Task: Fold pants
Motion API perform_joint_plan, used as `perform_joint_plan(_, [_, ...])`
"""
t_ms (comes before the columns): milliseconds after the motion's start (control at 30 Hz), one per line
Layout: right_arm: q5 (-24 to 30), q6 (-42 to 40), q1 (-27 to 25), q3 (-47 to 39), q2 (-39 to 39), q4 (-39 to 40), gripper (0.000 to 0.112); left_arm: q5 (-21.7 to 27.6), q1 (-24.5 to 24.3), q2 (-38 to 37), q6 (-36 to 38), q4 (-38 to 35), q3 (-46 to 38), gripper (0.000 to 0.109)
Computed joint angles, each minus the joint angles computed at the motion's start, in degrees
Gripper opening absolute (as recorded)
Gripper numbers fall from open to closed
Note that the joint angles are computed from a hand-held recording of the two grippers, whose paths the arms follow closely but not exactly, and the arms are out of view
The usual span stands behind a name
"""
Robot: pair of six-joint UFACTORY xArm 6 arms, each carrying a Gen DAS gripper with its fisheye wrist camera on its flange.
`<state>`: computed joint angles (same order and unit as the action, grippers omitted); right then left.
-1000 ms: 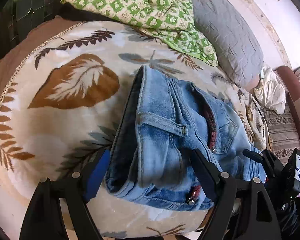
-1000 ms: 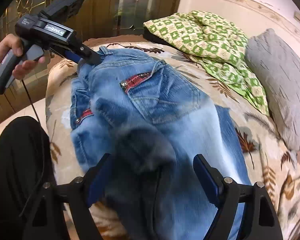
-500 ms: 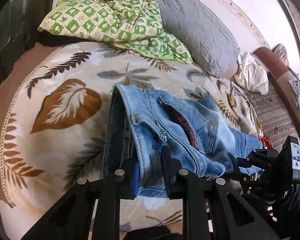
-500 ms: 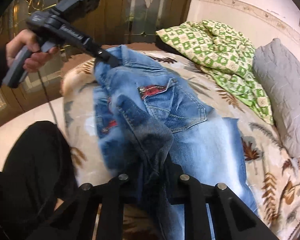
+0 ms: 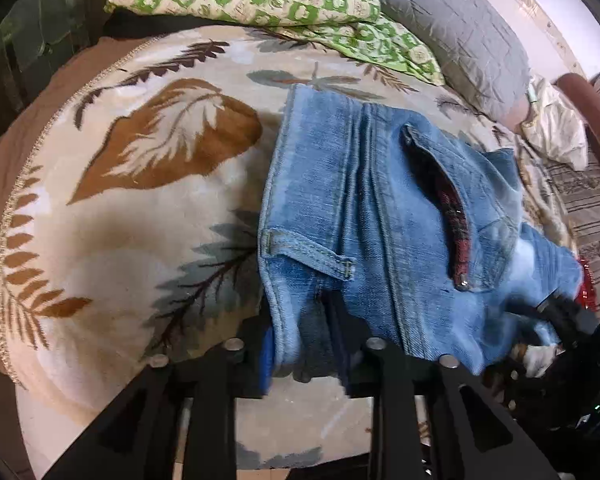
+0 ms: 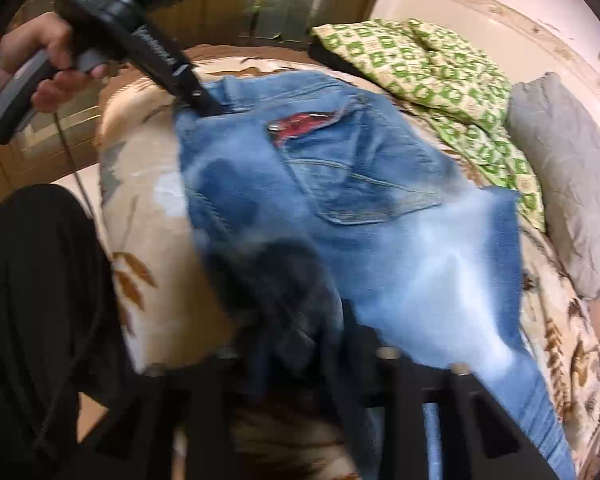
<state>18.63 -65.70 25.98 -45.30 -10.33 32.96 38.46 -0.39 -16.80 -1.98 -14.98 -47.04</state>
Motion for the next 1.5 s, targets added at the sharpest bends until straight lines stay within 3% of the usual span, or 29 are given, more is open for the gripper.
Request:
perform_joint_plan(33, [-2.33, 3.22, -0.23, 0.36, 0.23, -2.38, 0.080, -0.33, -0.01, -0.23, -1.22, 0.95, 0.22, 0.044])
perform_joint_plan(67, [-2.27, 5.39, -1.02, -0.13, 0.55, -3.61, 0.083, -0.30, -0.25, -0.40, -4.64, 4.19, 0.20, 0.074])
perform_joint_plan(100, [0.20, 5.80, -2.09, -1.05, 0.51, -3.12, 0.085, -0.20, 0.17, -0.98, -7.71, 6.66, 0.59, 0.087])
perform_joint_plan(133, [4.08, 5.64, -3.49, -2.43, 0.39, -2.26, 0.085, -1.08, 0.65, -2.25, -8.71, 6.73, 1.70, 0.093])
perform_joint_plan(233, [6.24, 2.33, -6.19, -2.78, -1.48, 2.63, 0.091, -3.86, 2.66, -6.76, -5.93, 0.32, 5.07, 0.093])
perform_joint_plan(333, [9.55, 0.19, -9.39, -3.33, -3.11, 7.05, 0.091, -5.70, 2.48, -10.33, -8.48, 2.99, 6.18, 0.093])
perform_joint_plan(433, [14.82, -0.80, -14.07, -4.46, -4.34, 12.41, 0.091, -6.46, -0.52, -12.02, -9.97, 8.02, 4.65, 0.095])
perform_joint_plan(567, [21.20, 0.55, -21.66, -4.72, -6.73, 17.14, 0.091, -8.26, -6.54, -10.68, -3.67, 7.67, 1.09, 0.097])
perform_joint_plan(733, [27.74, 6.27, -33.70, -7.47, -5.48, 21.10, 0.092, -8.55, -16.51, 0.10, 14.23, -1.52, -10.08, 0.097])
perform_joint_plan(933, [26.04, 11.47, -44.38, -5.51, -5.54, 22.61, 0.092, -4.29, -23.88, 20.57, 23.78, -7.15, -31.70, 0.097])
perform_joint_plan(1133, [24.69, 14.96, -50.62, -5.43, -2.72, 19.74, 0.092, 4.41, -28.43, 36.03, 23.88, -7.12, -52.12, 0.097])
perform_joint_plan(1267, [30.44, 15.02, -54.08, -8.19, 1.56, 22.18, 0.092, 8.91, -31.17, 43.29, 24.05, -5.51, -62.91, 0.097])
perform_joint_plan(1433, [36.05, 13.99, -54.88, -11.75, 7.14, 24.61, 0.091, 15.48, -32.79, 50.32, 24.11, -3.65, -74.06, 0.097])
perform_joint_plan(1467, [36.81, 13.27, -54.59, -12.25, 7.91, 25.03, 0.090, 16.91, -32.99, 51.61, 23.98, -2.98, -76.18, 0.097])
perform_joint_plan(1500, [36.44, 12.52, -53.93, -12.17, 8.15, 25.20, 0.075, 18.03, -33.15, 52.71, 23.72, -2.28, -77.99, 0.097])
